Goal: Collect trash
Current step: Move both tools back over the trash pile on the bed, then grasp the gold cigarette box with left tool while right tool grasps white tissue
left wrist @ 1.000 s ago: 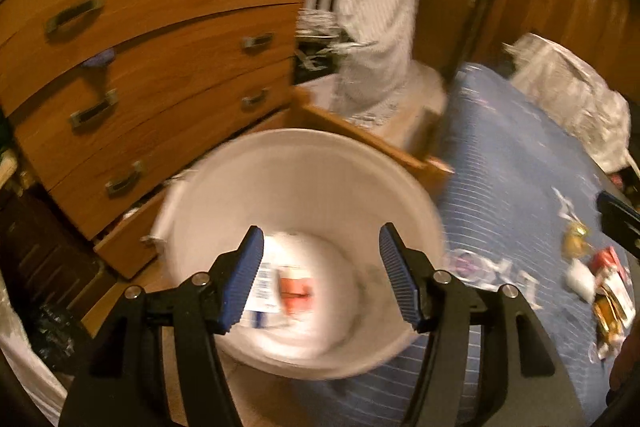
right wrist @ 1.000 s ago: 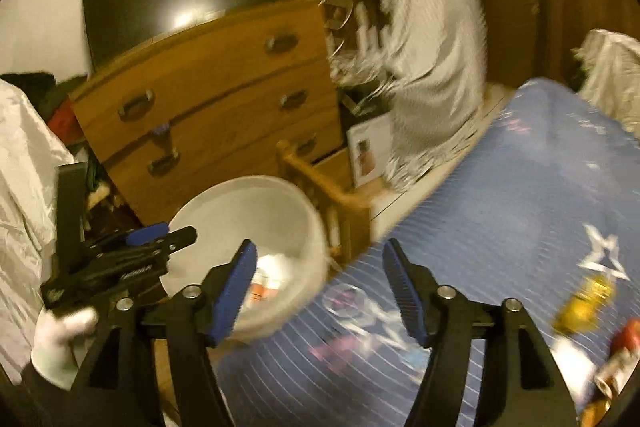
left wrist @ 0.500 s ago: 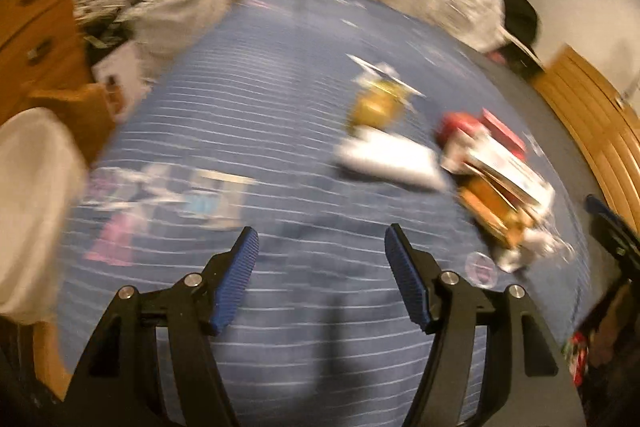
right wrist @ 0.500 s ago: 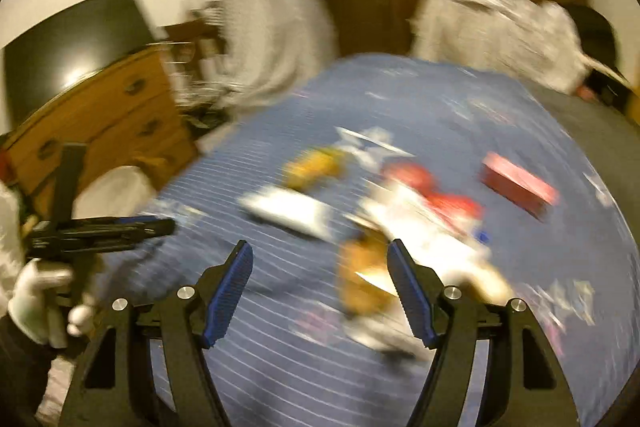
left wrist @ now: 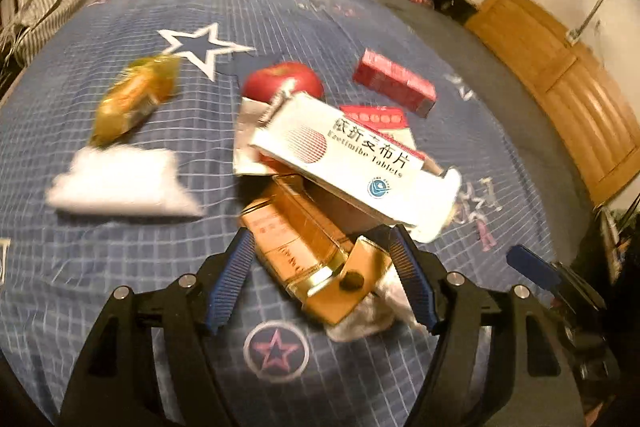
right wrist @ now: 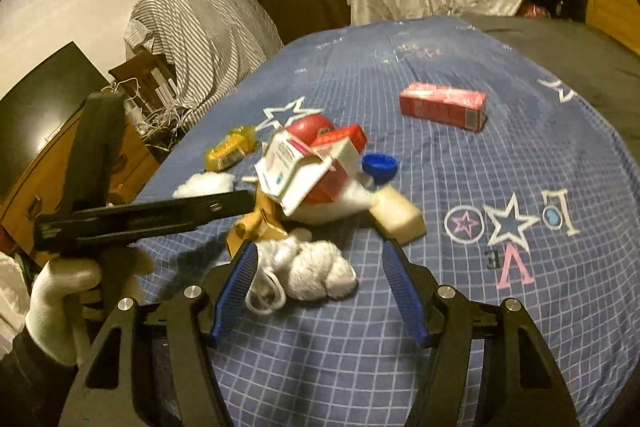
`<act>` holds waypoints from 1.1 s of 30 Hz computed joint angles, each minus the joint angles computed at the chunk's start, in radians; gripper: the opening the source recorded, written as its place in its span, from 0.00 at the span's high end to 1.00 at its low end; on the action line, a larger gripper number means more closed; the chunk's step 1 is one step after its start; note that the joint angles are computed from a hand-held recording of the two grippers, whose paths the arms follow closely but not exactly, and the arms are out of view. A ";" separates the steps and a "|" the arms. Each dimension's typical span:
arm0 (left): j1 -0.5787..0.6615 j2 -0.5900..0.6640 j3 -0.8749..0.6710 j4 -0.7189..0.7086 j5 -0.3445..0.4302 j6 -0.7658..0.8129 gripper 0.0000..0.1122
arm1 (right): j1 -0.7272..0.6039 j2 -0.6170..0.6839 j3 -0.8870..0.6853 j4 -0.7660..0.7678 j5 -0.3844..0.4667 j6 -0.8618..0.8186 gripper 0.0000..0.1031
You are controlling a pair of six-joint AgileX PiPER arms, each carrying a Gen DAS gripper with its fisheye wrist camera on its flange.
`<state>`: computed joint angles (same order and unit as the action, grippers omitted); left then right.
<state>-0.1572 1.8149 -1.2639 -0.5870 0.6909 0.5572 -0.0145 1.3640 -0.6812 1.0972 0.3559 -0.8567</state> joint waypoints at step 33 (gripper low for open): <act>0.159 -0.099 0.193 -0.068 -0.012 0.143 0.34 | -0.030 0.065 0.098 0.595 0.047 -0.677 0.76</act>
<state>0.0019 1.7158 -1.0714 -0.6551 0.6789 0.7001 -0.0446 1.4288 -0.5831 1.6921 0.4029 -1.5332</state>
